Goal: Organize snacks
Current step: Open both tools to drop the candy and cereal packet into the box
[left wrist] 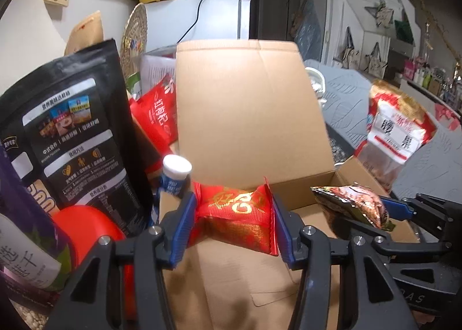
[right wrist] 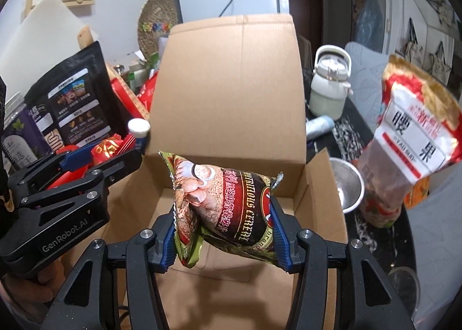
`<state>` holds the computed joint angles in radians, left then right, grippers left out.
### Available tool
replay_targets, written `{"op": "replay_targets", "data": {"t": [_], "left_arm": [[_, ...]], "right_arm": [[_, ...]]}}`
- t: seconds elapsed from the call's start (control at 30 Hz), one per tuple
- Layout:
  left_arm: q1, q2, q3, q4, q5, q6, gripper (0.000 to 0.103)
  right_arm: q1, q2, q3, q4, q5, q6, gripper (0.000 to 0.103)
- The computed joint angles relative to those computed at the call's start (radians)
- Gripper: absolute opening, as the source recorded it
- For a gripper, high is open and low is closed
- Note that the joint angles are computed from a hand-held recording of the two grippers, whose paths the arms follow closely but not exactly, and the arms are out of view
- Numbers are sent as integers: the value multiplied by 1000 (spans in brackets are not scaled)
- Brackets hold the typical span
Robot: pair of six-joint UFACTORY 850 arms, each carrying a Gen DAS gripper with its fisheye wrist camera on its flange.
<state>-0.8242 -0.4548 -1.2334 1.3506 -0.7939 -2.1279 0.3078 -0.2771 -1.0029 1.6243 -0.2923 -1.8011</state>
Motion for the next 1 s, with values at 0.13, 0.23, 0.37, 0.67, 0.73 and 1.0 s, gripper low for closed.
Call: {"op": "replay_targets", "data": {"t": [0.13, 0.23, 0.37, 0.67, 0.73, 1.0], "left_arm": [[15, -12, -5, -19, 20, 11, 51], [27, -21, -13, -58, 47, 45, 54], [38, -41, -42, -146, 61, 128, 54], [18, -40, -54, -142, 11, 127, 89], [8, -32, -52, -133, -5, 122, 91], [-25, 4, -50, -129, -66, 135, 91]], "right_arm": [[4, -24, -24, -102, 24, 107, 53], [3, -40, -41, -199, 27, 208, 55], [-1, -64, -67, -353, 25, 373, 56], [-11, -48, -42, -257, 52, 297, 80], [-13, -38, -34, -253, 57, 292, 80], [-13, 29, 11, -176, 74, 214, 80]]}}
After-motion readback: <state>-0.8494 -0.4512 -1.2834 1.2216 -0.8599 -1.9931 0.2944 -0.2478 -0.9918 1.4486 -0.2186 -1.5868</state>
